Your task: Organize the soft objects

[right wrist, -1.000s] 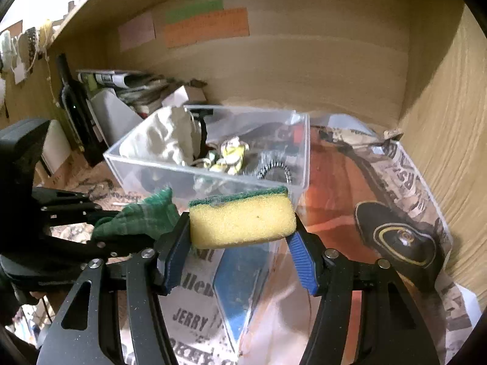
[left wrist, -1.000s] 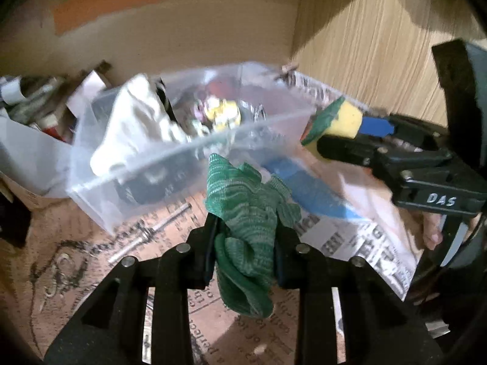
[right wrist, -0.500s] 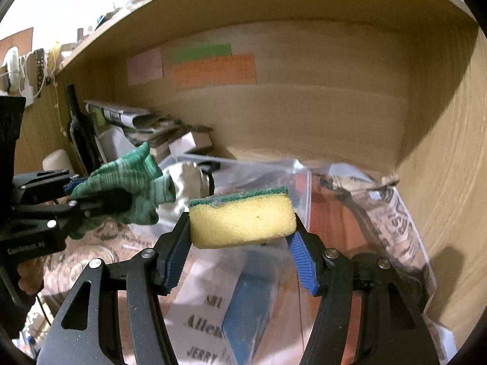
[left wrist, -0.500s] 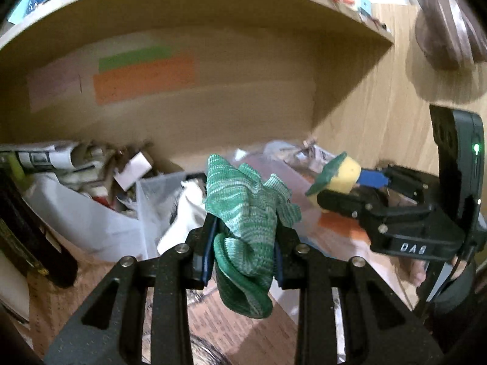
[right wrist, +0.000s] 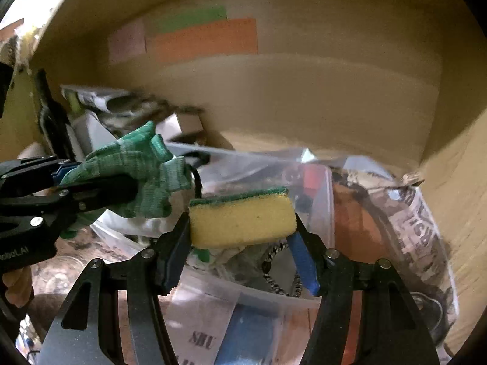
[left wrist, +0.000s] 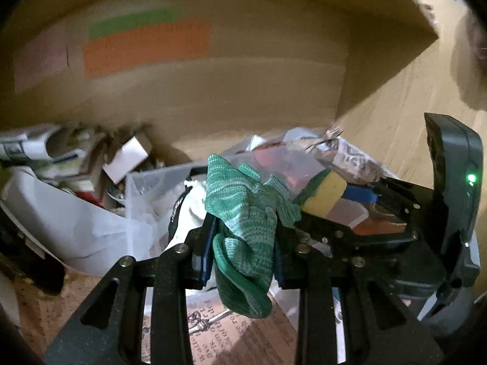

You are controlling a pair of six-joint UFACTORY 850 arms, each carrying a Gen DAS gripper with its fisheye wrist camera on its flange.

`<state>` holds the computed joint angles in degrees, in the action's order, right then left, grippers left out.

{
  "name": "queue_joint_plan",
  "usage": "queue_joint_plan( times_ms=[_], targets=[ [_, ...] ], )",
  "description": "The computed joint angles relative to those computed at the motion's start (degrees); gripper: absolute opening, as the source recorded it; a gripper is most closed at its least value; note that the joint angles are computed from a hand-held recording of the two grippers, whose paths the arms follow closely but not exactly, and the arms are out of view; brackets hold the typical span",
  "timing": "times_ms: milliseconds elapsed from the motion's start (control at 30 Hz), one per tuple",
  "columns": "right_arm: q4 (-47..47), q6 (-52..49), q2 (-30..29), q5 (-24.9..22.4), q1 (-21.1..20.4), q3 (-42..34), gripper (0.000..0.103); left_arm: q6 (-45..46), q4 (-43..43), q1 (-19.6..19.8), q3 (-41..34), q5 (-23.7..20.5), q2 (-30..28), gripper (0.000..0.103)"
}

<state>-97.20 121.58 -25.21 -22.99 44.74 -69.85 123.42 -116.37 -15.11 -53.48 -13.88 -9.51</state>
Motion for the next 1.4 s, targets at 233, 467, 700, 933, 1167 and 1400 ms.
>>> queue_joint_plan(
  times_ms=[233,467,700,933,1167,1400],
  targets=[
    [5.4,-5.8,-2.4,2.0,-0.7,-2.0,0.059,-13.1,11.9,0.3,-4.3,1.0,-6.1,0.031],
    [5.9,-5.7,-2.1,1.5,-0.8,-1.6,0.073,-19.7,17.8,1.1,-4.1,-0.8,-5.6,0.059],
    [-0.8,-0.7,-0.1,-1.1,0.7,0.0,0.079,4.2,-5.6,1.8,1.9,-1.9,1.3,0.065],
    [-11.6,12.4,5.5,-8.1,3.3,4.6,0.079,28.6,-29.2,2.8,9.6,-6.6,11.7,0.075],
    [-15.2,15.3,10.4,-16.8,7.6,7.7,0.082,40.6,-41.0,3.1,16.2,-12.8,20.1,0.087],
    [-17.3,17.1,13.0,-23.8,11.2,9.8,0.1,42.4,-44.4,3.7,21.1,-17.0,26.3,0.102]
  ],
)
